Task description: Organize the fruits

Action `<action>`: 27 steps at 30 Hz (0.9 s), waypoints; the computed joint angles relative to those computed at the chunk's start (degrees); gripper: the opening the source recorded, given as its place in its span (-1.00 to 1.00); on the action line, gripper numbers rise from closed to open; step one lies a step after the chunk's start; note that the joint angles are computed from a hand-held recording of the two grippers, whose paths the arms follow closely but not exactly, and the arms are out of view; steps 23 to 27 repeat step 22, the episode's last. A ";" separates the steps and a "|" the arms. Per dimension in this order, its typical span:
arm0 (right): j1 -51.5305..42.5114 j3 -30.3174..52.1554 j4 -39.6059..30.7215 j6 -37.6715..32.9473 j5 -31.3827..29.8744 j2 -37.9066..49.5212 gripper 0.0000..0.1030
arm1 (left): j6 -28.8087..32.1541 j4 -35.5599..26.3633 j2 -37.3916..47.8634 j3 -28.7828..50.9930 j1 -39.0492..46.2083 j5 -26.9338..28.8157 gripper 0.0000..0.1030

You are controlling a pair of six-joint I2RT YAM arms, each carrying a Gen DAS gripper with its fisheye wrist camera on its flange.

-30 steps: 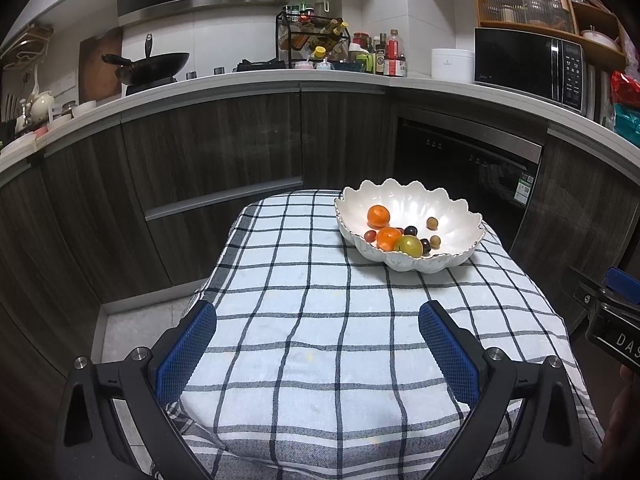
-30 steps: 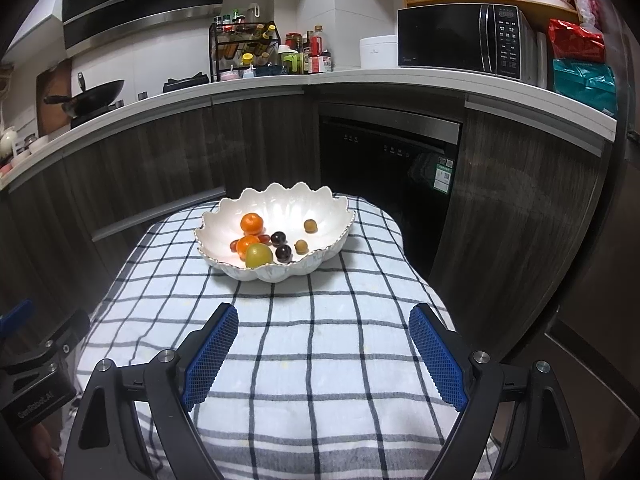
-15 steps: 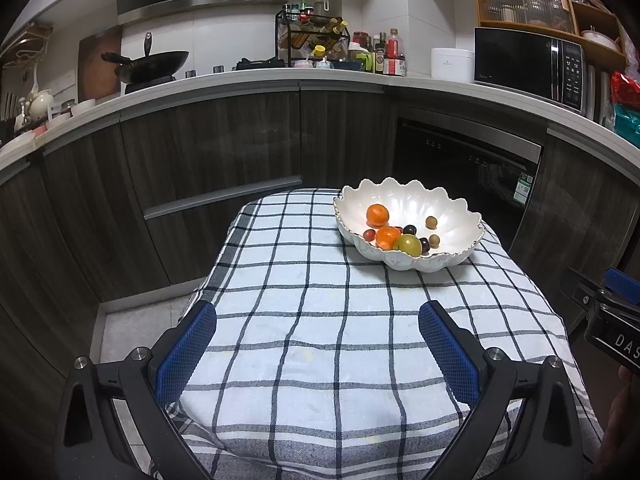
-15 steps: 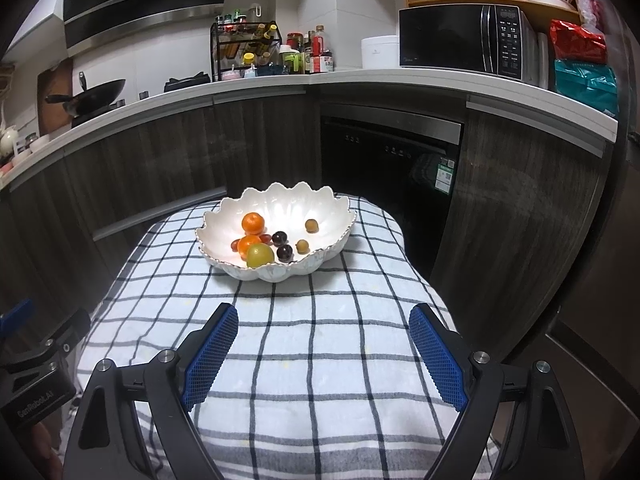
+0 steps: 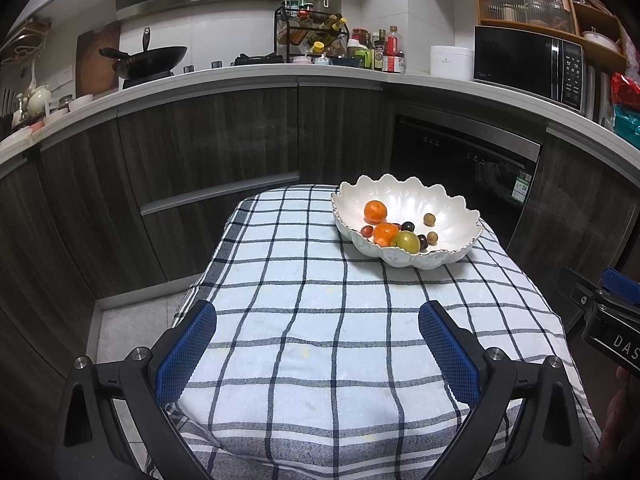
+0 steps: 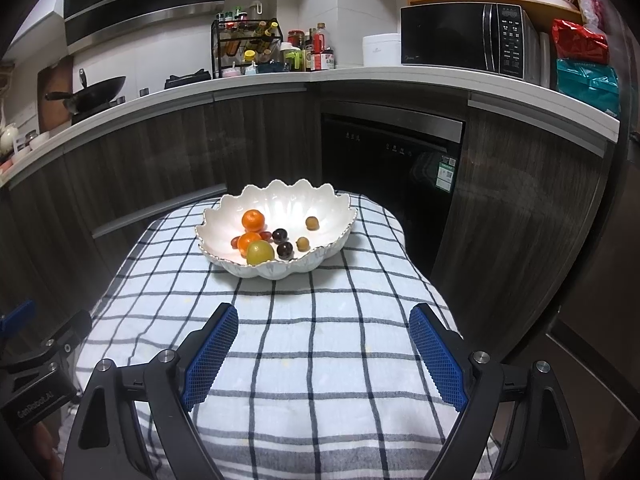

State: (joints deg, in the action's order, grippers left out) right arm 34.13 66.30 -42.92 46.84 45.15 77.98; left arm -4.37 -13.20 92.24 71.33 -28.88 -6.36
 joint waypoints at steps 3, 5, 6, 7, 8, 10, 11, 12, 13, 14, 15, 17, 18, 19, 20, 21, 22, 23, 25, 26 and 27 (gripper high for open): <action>-0.01 -0.06 0.06 -0.11 -0.06 -0.06 0.72 | 0.02 -0.01 0.02 0.04 0.16 0.46 1.00; 0.01 -0.03 0.07 -0.04 -0.04 -0.01 0.72 | 0.03 0.07 0.08 0.01 0.31 0.58 1.00; 0.00 -0.02 0.07 -0.04 -0.07 0.03 0.72 | 0.02 -0.01 0.10 0.06 0.27 0.53 1.00; 0.01 0.01 -0.03 -0.03 -0.08 0.02 0.72 | 0.04 -0.08 0.11 0.09 0.29 0.58 1.00; 0.03 0.04 -0.06 -0.06 -0.08 0.07 0.72 | 0.04 -0.19 0.14 0.11 0.34 0.60 1.00; 0.09 0.14 -0.10 -0.01 -0.04 0.20 0.72 | 0.05 -0.30 0.34 0.28 0.45 0.65 1.00; 0.09 0.14 -0.10 -0.01 -0.04 0.20 0.72 | 0.07 -0.34 0.39 0.35 0.47 0.63 1.00; 0.10 0.19 -0.18 0.07 -0.06 0.25 0.72 | 0.06 -0.27 0.38 0.32 0.45 0.56 1.00; 0.10 0.19 -0.18 0.07 -0.06 0.25 0.72 | 0.09 -0.21 0.40 0.33 0.51 0.72 1.00; 0.11 0.22 -0.19 0.10 -0.05 0.29 0.72 | 0.21 0.01 0.45 0.28 0.56 1.01 1.00; 0.11 0.19 -0.18 0.11 -0.02 0.24 0.72 | 0.36 0.37 0.36 0.02 0.43 1.01 1.00; 0.10 0.18 -0.06 0.13 -0.08 0.31 0.72 | 0.63 0.74 0.13 -0.24 0.47 0.96 1.00; 0.09 0.18 0.02 0.13 -0.14 0.36 0.72 | 0.67 0.78 0.10 -0.26 0.45 0.94 1.00; 0.09 0.18 0.02 0.13 -0.14 0.36 0.72 | 0.70 0.71 0.18 -0.18 0.42 0.86 1.00; 0.07 0.21 -0.07 0.17 -0.12 0.38 0.72 | 0.69 0.42 0.39 0.08 0.40 0.71 1.00; -0.02 0.17 -0.11 0.32 -0.19 0.42 0.72 | 0.68 0.24 0.55 0.25 0.42 0.69 1.00; -0.08 0.17 -0.18 0.48 -0.21 0.51 0.72 | 0.63 0.05 0.73 0.44 0.48 0.71 1.00; -0.08 0.17 -0.18 0.48 -0.21 0.51 0.72 | 0.63 0.05 0.73 0.44 0.48 0.71 1.00; -0.08 0.17 -0.18 0.48 -0.21 0.51 0.72 | 0.63 0.05 0.73 0.44 0.48 0.71 1.00; -0.08 0.17 -0.18 0.48 -0.21 0.51 0.72 | 0.63 0.05 0.73 0.44 0.48 0.71 1.00; -0.08 0.17 -0.18 0.48 -0.21 0.51 0.72 | 0.63 0.05 0.73 0.44 0.48 0.71 1.00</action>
